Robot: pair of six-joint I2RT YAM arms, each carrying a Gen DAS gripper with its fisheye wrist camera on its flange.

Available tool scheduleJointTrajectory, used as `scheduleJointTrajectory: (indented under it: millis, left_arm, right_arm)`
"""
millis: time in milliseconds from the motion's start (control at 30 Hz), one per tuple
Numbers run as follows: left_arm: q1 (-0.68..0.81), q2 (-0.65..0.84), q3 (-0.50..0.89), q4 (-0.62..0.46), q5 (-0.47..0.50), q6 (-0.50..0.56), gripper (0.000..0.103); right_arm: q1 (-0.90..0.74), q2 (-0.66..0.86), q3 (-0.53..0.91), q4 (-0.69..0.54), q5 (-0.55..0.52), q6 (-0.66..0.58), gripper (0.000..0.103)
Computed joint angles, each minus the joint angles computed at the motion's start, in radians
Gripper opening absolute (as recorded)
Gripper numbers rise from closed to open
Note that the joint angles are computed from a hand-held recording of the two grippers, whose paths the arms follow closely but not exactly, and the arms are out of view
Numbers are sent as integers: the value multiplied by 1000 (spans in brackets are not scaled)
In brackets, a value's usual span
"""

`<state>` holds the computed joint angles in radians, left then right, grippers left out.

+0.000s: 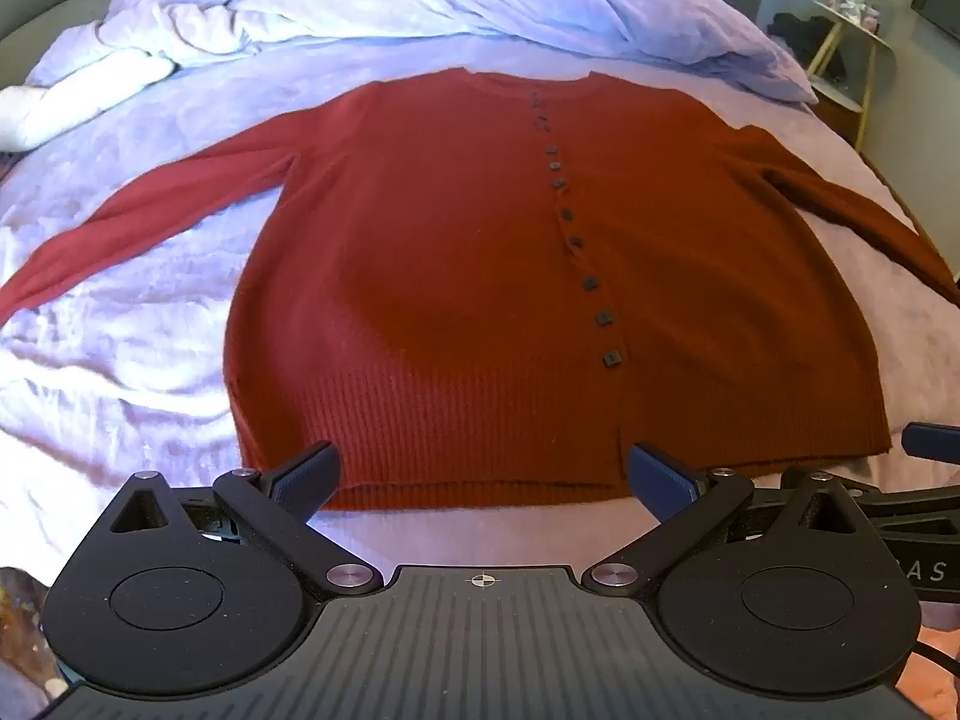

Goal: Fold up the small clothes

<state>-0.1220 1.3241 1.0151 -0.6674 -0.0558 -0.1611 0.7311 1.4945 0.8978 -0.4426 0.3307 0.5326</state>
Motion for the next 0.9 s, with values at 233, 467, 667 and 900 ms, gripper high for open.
scheduleJointTrajectory:
  millis: [233,467,667,900]
  left_arm:
    - [27,3,-11,8,22,29,103]
    - [8,3,-15,8,13,6,103]
    - [16,2,-25,14,24,7,103]
    - [21,6,-23,12,36,10,103]
  right_arm:
    - [-1,-3,-7,5,9,3,99]
    - [5,3,-15,24,13,5,99]
    - [5,0,-12,20,14,0,99]
    - [8,-1,-11,23,21,-8,99]
